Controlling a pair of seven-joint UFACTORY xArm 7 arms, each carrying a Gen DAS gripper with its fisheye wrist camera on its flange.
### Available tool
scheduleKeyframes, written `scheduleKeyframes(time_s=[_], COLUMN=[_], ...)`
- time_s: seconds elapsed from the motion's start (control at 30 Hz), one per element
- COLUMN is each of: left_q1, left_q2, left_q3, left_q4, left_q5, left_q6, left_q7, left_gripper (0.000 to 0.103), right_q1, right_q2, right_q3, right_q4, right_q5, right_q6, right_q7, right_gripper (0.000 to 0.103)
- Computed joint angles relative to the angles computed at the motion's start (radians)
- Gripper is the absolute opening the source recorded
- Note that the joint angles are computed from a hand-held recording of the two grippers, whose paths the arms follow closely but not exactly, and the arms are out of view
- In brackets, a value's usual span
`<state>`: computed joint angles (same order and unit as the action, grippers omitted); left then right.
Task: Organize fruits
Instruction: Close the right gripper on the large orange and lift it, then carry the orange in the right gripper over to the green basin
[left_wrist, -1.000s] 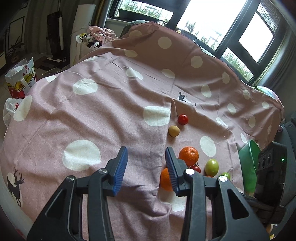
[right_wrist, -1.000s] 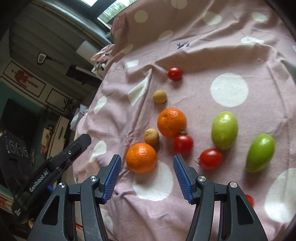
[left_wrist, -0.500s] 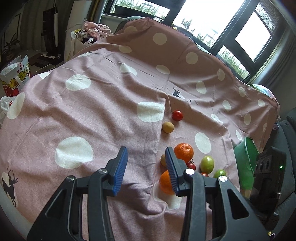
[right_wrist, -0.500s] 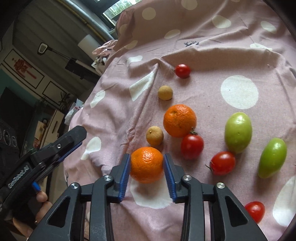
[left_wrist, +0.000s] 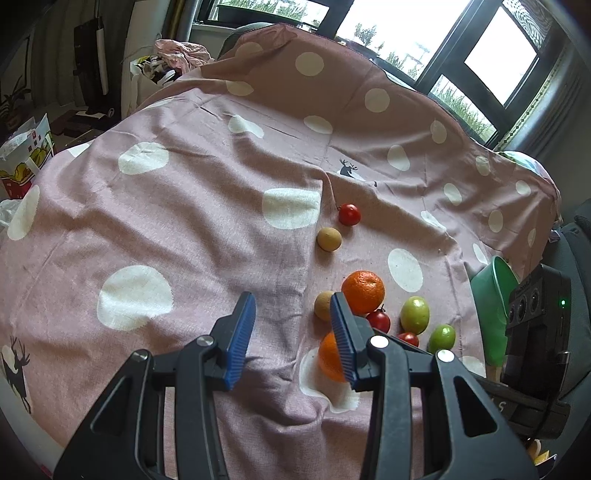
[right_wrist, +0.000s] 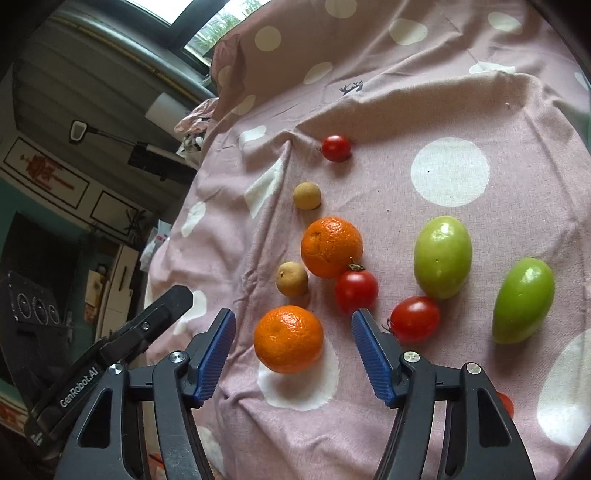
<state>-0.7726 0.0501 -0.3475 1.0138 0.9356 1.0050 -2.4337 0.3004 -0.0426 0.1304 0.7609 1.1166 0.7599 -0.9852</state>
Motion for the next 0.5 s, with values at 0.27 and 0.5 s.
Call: scheduleKeyframes(time_s=[0.27, 0.5], left_q1=[-0.001, -0.004], left_q2=[-0.001, 0.032], left_q3=[-0.001, 0.006], left_q4=[0.001, 0.036], left_q5=[-0.004, 0.011], left_q6=[0.006, -0.013], left_q7=[0.001, 0.041], left_gripper=[0.039, 0.039], right_q1=[0.028, -0.011], right_q2=[0.011, -0.086], right_q3=[0.027, -0.025], right_q4=[-0.015, -0.054], right_q5=[-0.001, -0.126], right_q6=[-0.039, 0.011], right_q7=[-0.036, 0.015], right_gripper=[0.046, 0.046])
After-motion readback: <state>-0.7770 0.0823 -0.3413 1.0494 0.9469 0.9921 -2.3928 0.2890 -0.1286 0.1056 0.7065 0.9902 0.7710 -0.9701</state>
